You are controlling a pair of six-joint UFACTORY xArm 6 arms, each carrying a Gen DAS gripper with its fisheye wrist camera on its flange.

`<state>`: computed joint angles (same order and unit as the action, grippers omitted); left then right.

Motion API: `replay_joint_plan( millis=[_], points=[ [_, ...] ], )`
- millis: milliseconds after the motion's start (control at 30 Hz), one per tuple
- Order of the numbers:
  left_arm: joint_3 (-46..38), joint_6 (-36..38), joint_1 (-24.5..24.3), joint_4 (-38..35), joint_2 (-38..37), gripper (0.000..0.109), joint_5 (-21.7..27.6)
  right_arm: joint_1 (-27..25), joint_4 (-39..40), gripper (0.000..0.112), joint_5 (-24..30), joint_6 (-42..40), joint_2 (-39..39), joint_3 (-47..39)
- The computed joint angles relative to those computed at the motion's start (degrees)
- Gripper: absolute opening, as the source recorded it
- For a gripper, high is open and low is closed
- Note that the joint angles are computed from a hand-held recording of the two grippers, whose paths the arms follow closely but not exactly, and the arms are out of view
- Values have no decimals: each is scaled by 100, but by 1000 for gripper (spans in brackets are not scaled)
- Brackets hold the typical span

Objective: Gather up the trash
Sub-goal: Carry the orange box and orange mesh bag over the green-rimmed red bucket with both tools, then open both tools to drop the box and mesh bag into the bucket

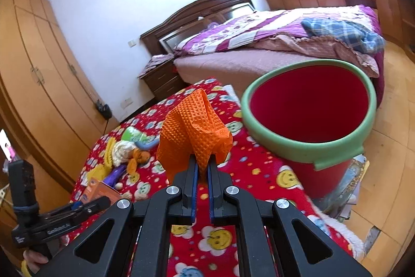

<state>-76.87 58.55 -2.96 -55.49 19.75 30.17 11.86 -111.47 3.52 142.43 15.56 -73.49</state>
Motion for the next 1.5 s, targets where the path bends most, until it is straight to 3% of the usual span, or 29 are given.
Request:
replay_joint_plan(
  millis=[200,567,833,1167,1300,1500],
  points=[
    [-422,69,-245,89,200,49,155,-197,-176,6,125,359,-159,219],
    [-1660,-67,-849,459,1002,49,437,-644,210,6,430,178,-289,574],
    [-3057,-255,-1285,667,1905,49,677,-917,739,8,687,-250,-308,786],
    [-5070,-1117,-1574,1363,3273,49,1316,-1055,597,9,914,-197,-349,939],
    [-5411,-1404,-1593,1547,3525,52,1516,-1084,287,9,934,115,-385,995],
    [-5242,-1397,-1635,1623,3450,55,1361,-1067,87,13,884,419,-393,1001]
  ],
)
